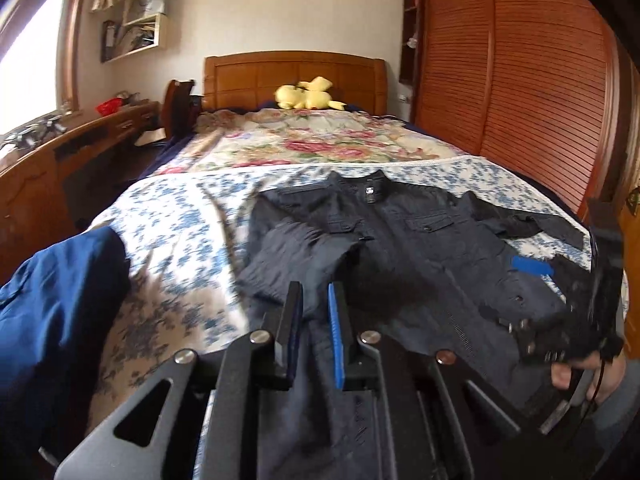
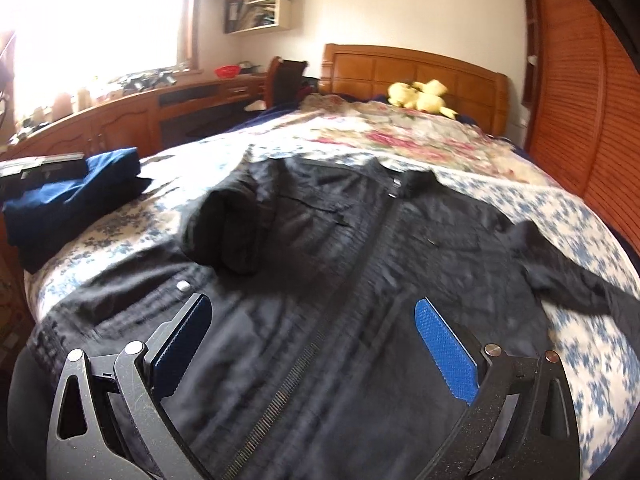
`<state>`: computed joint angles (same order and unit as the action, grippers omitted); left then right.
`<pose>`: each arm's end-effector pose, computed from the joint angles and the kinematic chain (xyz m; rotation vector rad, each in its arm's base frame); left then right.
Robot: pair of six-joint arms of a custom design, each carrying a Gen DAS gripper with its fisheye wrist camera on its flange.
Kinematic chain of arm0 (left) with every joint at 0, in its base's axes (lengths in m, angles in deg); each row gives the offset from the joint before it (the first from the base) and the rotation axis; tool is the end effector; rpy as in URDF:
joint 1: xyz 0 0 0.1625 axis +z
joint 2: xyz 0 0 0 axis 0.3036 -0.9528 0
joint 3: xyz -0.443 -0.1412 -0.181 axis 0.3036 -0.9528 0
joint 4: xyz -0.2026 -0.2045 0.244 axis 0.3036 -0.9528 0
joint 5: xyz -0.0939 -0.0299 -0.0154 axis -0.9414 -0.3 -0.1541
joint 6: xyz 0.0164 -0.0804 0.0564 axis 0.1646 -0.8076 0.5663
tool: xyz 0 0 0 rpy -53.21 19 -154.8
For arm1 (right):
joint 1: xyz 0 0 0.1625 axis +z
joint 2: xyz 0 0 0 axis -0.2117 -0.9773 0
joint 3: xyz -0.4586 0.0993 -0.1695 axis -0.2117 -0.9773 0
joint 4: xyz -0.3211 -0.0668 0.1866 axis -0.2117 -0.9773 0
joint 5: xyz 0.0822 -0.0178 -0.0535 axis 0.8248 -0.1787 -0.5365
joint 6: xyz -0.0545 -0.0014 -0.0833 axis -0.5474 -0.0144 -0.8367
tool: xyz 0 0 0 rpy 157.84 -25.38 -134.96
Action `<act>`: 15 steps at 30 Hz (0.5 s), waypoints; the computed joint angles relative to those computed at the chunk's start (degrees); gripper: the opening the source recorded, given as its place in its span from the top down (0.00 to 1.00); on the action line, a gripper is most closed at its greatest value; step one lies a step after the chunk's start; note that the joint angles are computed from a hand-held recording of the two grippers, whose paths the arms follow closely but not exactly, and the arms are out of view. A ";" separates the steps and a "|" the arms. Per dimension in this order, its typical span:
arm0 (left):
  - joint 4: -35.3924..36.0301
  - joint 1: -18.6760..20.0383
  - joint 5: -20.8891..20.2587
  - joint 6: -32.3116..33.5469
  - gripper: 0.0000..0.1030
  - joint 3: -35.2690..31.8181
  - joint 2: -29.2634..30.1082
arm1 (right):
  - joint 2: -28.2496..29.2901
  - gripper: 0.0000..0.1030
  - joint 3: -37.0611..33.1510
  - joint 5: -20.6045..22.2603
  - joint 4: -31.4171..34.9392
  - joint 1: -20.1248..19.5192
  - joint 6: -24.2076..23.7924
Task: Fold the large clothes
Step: 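Open the left tool to release the sleeve on the jacket, then grasp the folded sleeve cuff with the right tool and lift it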
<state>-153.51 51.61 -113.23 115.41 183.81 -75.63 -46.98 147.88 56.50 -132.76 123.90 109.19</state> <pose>-0.0619 -0.5979 0.2303 1.2537 2.4222 -0.8460 0.2705 -0.5233 -0.0578 0.3632 -2.0051 1.1559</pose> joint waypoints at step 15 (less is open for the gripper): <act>-5.29 7.54 2.17 2.46 0.90 1.92 -4.07 | 11.60 0.02 -34.38 -6.18 33.54 -1.65 1.62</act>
<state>-158.80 59.15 -111.06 117.86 185.72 -79.70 -35.38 113.50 50.33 -99.21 122.24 110.81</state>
